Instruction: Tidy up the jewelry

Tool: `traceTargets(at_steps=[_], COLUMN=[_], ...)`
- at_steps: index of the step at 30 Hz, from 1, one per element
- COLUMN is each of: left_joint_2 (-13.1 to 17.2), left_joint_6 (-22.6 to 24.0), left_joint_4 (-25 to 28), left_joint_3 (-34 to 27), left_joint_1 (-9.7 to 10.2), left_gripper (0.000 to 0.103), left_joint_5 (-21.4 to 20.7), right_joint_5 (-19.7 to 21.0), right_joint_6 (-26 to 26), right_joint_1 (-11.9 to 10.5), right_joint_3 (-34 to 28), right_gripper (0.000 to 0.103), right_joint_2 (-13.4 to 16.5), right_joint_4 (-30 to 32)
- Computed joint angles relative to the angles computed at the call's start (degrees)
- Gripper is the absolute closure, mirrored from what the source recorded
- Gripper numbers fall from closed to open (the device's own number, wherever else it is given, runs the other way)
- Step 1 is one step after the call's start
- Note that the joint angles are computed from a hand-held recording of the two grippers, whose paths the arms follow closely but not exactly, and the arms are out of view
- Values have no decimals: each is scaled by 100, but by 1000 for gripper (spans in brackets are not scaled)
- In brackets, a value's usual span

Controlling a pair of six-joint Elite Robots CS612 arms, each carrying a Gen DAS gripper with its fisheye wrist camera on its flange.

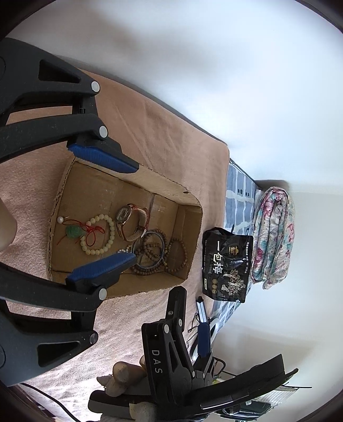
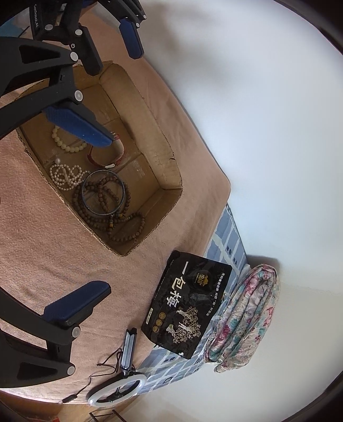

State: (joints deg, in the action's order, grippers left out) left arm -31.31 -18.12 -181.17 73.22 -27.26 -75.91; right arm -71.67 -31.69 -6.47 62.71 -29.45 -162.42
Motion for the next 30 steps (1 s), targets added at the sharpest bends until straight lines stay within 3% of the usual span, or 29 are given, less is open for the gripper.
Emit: traceTargets(at_steps=[7, 10, 20, 30], left_joint_2=[-206, -311, -635, -787], left_joint_6=[101, 176, 191, 275], left_joint_4=[-210, -345, -598, -719], left_joint_3=[282, 441, 899, 1161], left_joint_1=[-114, -184, -386, -556], left_gripper=[37, 27, 17, 6], left_joint_5=[219, 374, 688, 943], right_joint_5=[92, 191, 538, 569], right_joint_6=[82, 93, 176, 384], right_joint_1=[-85, -135, -312, -438], right_joint_3=[471, 719, 1499, 1999], right_gripper=[0, 0, 0, 0], right_joint_2=[-313, -471, -945, -1183], right_joint_4=[-295, -458, -1035, -1512])
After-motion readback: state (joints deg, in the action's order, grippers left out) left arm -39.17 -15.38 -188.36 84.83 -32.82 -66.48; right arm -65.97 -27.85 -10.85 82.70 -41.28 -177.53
